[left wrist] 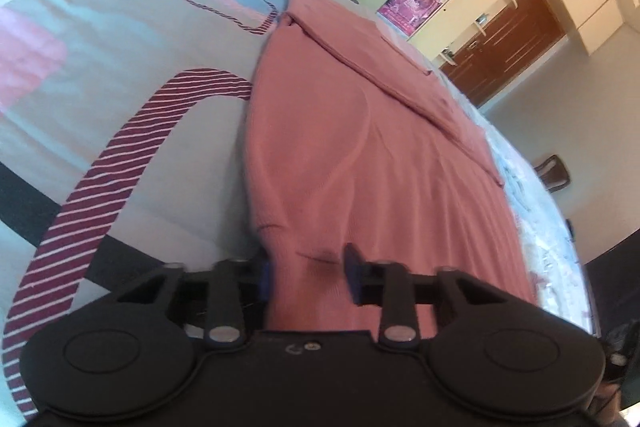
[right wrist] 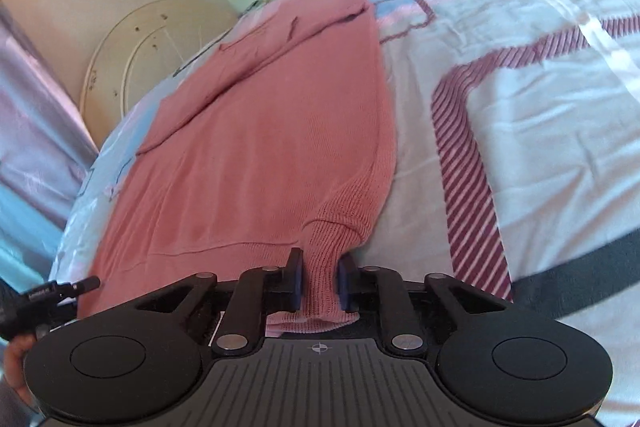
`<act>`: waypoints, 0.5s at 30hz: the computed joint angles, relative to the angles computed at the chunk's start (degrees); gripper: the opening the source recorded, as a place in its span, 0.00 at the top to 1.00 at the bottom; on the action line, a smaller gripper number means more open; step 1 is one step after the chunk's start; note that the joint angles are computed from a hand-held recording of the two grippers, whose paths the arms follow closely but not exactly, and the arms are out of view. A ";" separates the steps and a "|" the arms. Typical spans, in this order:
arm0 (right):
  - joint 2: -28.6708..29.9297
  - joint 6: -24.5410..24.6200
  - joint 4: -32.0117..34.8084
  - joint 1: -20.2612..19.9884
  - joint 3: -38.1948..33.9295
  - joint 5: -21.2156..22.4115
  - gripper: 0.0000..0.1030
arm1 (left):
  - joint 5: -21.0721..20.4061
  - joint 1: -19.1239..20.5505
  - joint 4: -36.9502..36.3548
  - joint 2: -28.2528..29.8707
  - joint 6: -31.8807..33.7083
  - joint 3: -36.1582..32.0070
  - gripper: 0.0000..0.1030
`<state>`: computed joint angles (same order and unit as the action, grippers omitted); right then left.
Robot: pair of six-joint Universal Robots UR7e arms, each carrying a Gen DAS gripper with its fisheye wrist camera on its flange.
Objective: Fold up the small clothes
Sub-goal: 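Grasp the hem with both tools and lift it toward the collar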
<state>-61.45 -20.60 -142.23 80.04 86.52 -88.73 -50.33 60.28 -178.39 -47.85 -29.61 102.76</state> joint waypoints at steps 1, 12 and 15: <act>-0.26 -0.10 0.09 -0.22 0.25 0.77 0.91 | 0.65 -0.24 -0.56 0.15 0.61 0.29 0.96; -2.13 1.42 -0.55 -2.28 1.59 5.21 0.92 | 4.83 -1.76 -4.69 1.51 0.29 1.14 0.96; -2.54 1.65 -2.54 -1.99 1.60 7.30 0.91 | 4.86 -1.98 -5.68 1.39 1.22 0.55 0.96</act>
<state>-63.99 -18.95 -144.77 78.05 88.12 -81.43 -45.46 58.30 -184.07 -46.46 -28.39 103.30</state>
